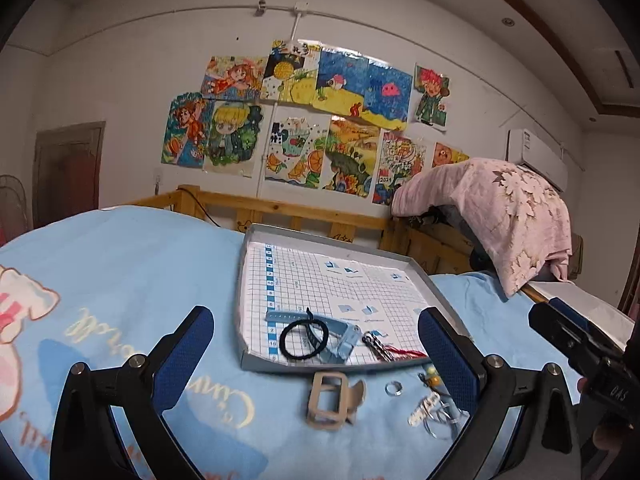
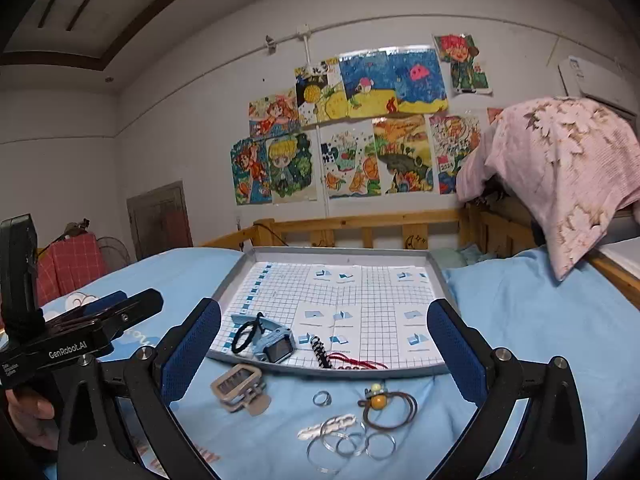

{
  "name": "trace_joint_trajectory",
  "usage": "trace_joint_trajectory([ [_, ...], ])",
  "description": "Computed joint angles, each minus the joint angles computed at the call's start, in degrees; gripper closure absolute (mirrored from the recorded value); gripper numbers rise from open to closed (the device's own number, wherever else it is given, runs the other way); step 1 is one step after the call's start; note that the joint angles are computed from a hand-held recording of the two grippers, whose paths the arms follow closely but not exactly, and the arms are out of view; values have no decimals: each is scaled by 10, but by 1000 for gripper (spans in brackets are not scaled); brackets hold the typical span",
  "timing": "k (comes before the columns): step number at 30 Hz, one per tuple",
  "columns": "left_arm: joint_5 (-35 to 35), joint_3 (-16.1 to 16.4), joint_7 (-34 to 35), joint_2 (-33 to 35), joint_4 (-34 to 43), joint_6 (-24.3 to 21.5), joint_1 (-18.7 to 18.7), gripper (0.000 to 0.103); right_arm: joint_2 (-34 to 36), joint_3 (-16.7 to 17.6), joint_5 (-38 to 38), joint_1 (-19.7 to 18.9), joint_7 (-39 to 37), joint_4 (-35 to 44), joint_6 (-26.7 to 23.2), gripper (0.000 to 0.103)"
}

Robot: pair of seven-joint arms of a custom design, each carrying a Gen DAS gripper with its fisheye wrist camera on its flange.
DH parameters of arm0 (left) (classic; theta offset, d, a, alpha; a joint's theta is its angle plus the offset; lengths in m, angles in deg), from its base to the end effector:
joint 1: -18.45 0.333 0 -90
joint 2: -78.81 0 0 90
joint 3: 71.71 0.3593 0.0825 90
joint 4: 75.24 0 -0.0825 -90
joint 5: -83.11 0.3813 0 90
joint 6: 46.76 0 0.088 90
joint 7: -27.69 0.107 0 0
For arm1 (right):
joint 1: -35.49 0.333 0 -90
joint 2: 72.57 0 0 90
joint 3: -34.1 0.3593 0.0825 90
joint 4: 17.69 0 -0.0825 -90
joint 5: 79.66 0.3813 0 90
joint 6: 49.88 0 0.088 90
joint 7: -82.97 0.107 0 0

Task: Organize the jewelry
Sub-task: 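Withdraw both tools from the tray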

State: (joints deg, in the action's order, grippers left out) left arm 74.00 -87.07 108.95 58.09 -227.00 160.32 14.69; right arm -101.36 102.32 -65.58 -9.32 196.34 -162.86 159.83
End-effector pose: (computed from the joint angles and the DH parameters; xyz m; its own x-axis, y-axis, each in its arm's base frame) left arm 0.3972 -0.1320 0.5644 -0.1696 -0.9704 0.1719 -0.2778 -0.1203 -0.9531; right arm 0.4093 0.2304 0.5456 0.1130 -0.9861 -0.1215 -0.1849 0.0992 -0.9777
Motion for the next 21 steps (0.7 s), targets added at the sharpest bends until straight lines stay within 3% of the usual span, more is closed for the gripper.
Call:
trace_joint_trajectory([
  [3, 1, 3, -6, -33, -28, -4, -5, 0, -27, -36, 13, 47, 4, -24, -7, 2],
  [11, 1, -21, -16, -111, -96, -1, 9, 0, -115, -69, 25, 108, 42, -79, -39, 2],
  [21, -10, -73, -18, -154, -133, 6, 46, 0, -205, -72, -9, 118, 125, -127, -61, 2],
])
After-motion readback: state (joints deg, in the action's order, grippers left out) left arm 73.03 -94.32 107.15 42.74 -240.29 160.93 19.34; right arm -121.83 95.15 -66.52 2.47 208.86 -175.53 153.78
